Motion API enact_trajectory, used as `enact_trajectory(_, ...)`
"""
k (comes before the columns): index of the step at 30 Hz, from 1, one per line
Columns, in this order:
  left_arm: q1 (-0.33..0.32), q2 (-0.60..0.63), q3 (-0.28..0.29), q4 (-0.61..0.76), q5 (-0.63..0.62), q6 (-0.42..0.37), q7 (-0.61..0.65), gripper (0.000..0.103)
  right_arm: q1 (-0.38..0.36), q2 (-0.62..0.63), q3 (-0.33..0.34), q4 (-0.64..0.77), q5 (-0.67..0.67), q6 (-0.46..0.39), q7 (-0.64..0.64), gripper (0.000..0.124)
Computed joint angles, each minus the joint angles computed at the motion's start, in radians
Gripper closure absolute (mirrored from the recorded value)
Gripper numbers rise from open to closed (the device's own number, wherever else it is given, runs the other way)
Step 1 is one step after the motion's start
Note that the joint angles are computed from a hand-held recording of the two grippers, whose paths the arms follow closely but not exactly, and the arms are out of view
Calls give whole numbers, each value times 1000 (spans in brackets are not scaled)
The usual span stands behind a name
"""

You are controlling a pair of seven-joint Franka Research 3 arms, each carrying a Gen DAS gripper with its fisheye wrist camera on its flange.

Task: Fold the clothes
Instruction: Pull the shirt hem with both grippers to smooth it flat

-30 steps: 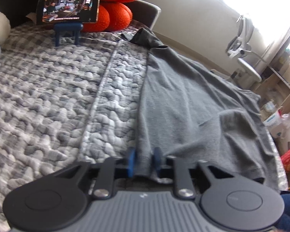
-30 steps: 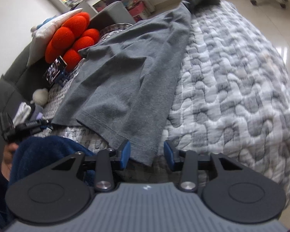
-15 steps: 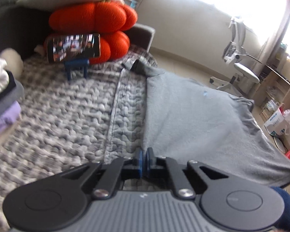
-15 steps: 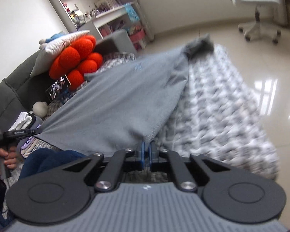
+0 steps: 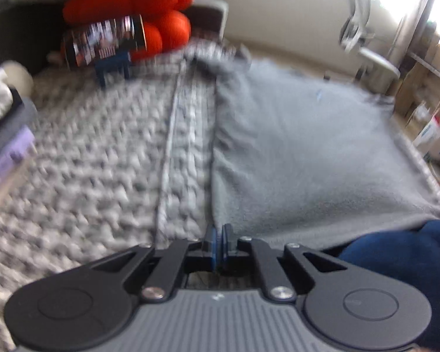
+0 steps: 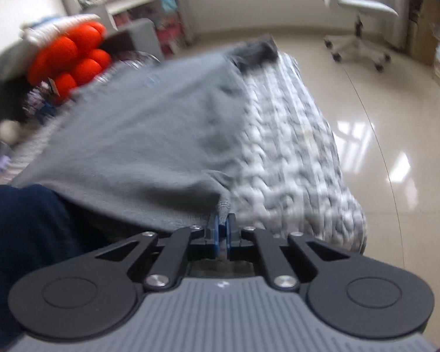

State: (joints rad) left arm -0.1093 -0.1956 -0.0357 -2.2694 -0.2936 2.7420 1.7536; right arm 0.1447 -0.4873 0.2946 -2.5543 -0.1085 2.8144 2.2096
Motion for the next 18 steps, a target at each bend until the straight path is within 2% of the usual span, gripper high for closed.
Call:
enact_trajectory(8, -5, -19, 0, -37, -22, 18, -21, 99, -8, -1, 8, -8, -14, 1, -4, 118)
enact_trajectory(10, -9, -26, 2, -39, -21, 17, -32, 99, -26, -13, 33, -2, -28, 5, 32, 118)
enact_trajectory(15, -50, -59, 41, -46, -125, 41, 9, 99, -103, -75, 90, -17, -76, 117, 89, 118)
enact_trajectory(18, -59, -67, 46, -54, -130, 65, 32, 99, -142, -65, 123, 6, -87, 113, 89, 118)
